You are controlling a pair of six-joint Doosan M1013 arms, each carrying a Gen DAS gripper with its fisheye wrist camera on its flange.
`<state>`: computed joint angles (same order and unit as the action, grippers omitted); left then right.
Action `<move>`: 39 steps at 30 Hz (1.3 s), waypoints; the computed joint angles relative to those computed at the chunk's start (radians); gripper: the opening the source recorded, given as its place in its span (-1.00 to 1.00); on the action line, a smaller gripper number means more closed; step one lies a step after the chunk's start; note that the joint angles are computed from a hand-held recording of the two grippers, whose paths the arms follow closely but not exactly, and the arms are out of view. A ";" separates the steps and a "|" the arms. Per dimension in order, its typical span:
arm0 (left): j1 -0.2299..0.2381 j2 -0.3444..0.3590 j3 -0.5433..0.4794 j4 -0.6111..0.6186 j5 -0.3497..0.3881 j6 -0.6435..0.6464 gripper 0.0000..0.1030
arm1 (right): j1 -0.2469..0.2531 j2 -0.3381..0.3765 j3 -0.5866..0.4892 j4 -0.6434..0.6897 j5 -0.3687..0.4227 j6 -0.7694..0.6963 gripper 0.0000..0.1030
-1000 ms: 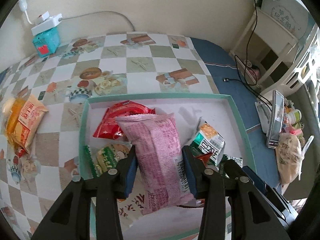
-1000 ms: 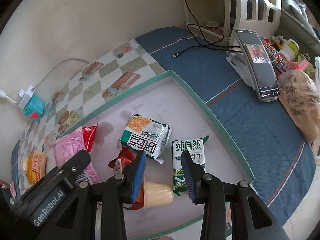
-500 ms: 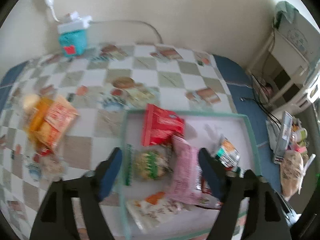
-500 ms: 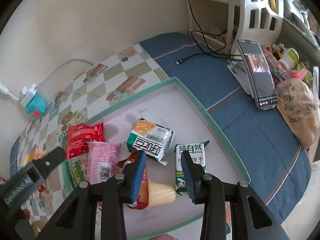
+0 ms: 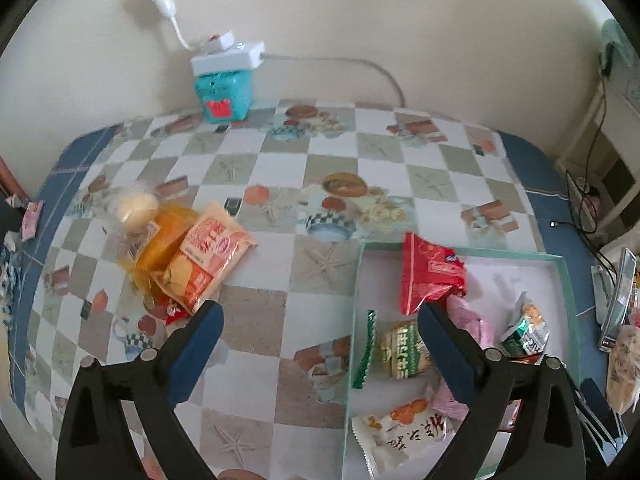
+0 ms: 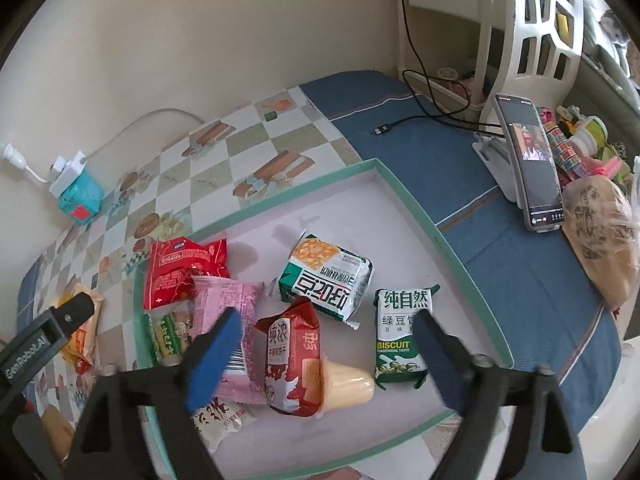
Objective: Organize snacks
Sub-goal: 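Open both tools to drop the red pack and pink bag, then move both tools back toward the yellow bread bags on the table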
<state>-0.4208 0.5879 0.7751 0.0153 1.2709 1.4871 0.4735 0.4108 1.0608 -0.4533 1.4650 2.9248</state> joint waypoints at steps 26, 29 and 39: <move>0.039 0.023 -0.037 -0.043 0.055 -0.003 0.91 | 0.013 0.050 -0.075 0.006 0.045 -0.055 1.00; 0.061 0.018 -0.043 -0.046 0.041 -0.011 0.91 | 0.020 0.071 -0.110 0.005 0.051 -0.071 1.00; 0.156 0.017 -0.059 0.017 0.032 -0.134 0.91 | 0.048 0.179 -0.287 0.015 0.089 -0.165 1.00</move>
